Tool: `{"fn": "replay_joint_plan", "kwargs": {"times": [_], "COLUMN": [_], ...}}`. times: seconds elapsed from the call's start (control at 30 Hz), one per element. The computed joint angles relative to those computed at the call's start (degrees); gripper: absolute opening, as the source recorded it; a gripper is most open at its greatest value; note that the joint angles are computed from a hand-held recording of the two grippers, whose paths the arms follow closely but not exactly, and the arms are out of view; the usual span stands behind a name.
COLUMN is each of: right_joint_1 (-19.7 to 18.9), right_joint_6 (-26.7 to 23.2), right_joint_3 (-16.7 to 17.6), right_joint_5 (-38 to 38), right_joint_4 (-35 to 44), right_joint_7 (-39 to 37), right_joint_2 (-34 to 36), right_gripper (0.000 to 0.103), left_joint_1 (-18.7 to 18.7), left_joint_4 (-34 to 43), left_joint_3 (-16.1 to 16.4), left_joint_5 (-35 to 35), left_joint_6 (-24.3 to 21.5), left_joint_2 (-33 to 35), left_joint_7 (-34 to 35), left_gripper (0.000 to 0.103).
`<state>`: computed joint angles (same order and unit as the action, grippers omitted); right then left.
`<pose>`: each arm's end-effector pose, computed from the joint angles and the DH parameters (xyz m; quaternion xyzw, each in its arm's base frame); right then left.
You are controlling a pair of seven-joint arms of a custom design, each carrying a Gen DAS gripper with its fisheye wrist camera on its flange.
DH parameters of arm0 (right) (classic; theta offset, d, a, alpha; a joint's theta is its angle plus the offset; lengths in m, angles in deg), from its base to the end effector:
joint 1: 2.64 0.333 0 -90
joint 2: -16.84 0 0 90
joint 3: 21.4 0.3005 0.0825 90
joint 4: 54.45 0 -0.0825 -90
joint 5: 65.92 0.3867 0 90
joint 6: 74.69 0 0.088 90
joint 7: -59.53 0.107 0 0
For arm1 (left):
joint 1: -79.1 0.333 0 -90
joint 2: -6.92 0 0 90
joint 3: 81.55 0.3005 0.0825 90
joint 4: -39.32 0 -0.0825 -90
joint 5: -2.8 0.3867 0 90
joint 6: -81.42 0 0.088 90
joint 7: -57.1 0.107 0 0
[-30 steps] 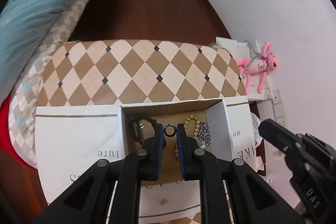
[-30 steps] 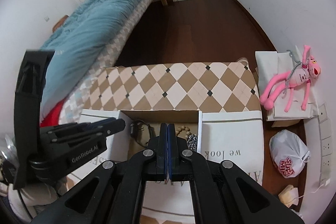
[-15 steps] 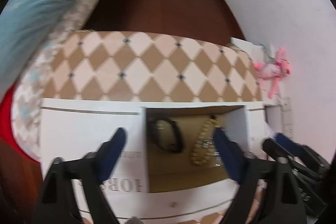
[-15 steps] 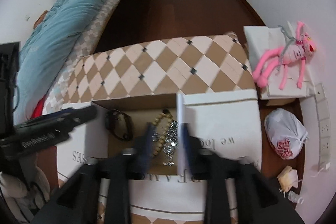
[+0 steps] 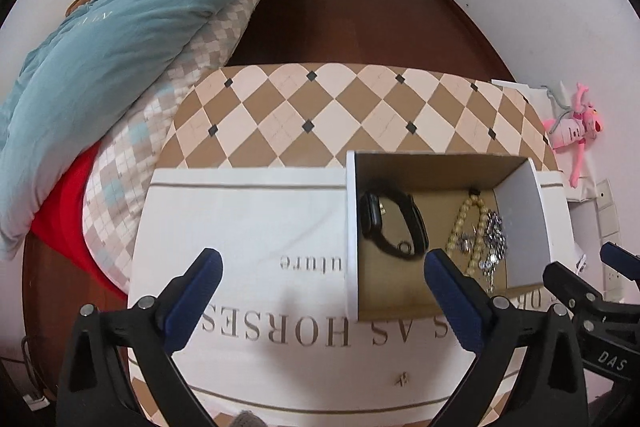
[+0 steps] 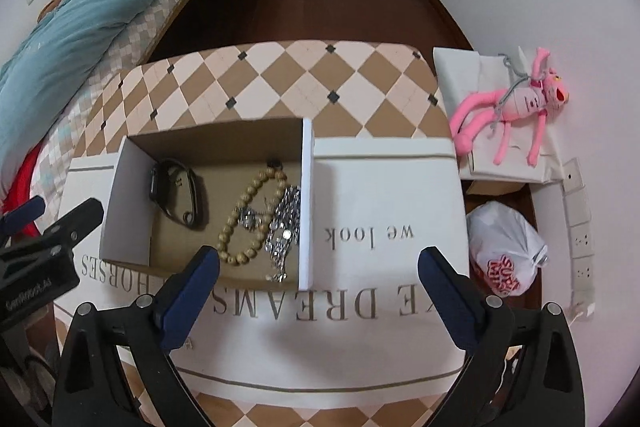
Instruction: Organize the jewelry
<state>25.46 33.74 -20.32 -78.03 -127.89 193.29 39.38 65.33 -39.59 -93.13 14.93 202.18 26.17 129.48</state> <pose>0.6144 0.3226 0.5367 -0.6217 0.7694 -0.1145 0.0919 0.6394 -0.2672 0.5556 -0.6257 0.7512 -0.1548 0.1421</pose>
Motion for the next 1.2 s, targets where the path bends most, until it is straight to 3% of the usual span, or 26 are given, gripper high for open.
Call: {"fn": "replay_joint_plan", "kwargs": {"times": [0.37, 0.57, 0.8, 1.03, 1.2], "right_joint_1": [0.9, 2.0, 3.1, 3.3, 3.9], "right_joint_6": [3.2, 4.4, 3.2, -1.8, -8.0], "right_joint_3": [0.9, 2.1, 5.2, 9.9, 13.3], "right_joint_5": [-1.9, -6.0, -13.6, -20.6, -26.3], "right_joint_4": [-5.8, -10.1, -13.1, -13.1, -8.7], "right_joint_7": [2.6, 6.2, 12.1, 17.0, 17.7], "right_joint_2": [-4.6, -10.4, -17.7, -24.3, -25.6], "right_gripper": [0.102, 0.102, 0.102, 0.102, 0.103], "left_joint_1": [0.9, 1.1, 1.1, 0.6, 0.2], "left_joint_4": [-9.0, -16.6, -21.6, -23.0, -22.6], "left_joint_3": [-0.7, -0.6, -0.8, -0.9, -0.7], "left_joint_5": [-2.0, -0.9, -1.5, -2.2, -3.3], "left_joint_6": [3.6, 8.2, 9.7, 8.4, 7.9], "left_joint_2": [-7.5, -16.2, -25.7, -33.3, -36.6], "left_joint_7": [-0.4, -1.8, -1.6, -1.1, -0.7], "left_gripper": [0.103, 0.103, 0.103, 0.103, 0.103]}}
